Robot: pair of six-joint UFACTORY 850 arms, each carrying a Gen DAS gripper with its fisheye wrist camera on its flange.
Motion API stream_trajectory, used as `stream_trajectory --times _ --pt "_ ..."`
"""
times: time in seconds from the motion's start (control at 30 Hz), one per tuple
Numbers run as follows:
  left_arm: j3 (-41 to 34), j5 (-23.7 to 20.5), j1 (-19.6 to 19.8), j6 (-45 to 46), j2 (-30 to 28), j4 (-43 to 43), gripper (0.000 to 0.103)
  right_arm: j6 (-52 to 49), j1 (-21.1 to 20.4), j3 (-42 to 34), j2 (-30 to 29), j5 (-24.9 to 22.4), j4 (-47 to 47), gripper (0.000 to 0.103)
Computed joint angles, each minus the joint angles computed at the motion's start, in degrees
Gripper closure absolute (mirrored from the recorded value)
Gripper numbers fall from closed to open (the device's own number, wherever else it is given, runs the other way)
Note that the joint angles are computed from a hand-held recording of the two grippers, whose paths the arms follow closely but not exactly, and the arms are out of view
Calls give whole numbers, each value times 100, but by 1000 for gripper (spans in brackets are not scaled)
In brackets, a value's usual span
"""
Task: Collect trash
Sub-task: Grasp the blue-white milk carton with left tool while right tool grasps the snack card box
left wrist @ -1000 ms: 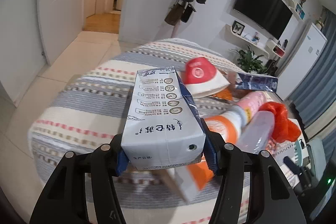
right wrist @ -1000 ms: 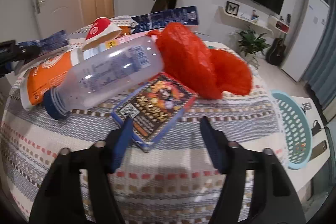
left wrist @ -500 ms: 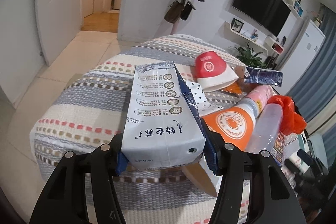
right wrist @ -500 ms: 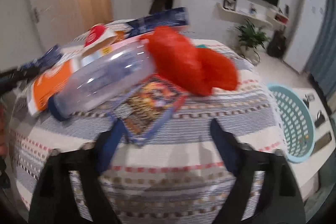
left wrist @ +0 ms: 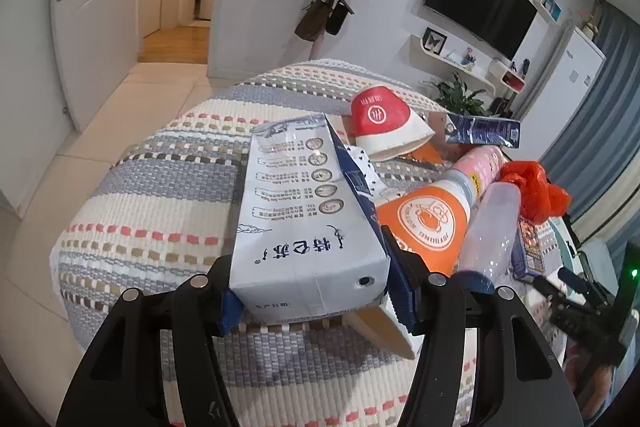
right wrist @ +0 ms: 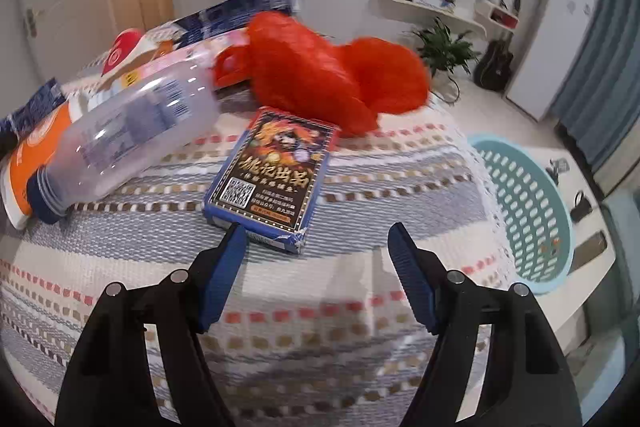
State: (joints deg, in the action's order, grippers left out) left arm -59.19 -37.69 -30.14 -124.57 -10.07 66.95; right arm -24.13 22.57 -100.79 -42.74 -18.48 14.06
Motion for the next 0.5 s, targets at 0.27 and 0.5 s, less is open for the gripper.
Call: stream_trajectory --times 0.27,0.5 --pt "2 47 141 235 40 -281 30 -448 30 -408 -196 -426 910 25" --pt "-142 543 579 887 -67 -981 28 87 24 -1342 -811 -1285 875 25"
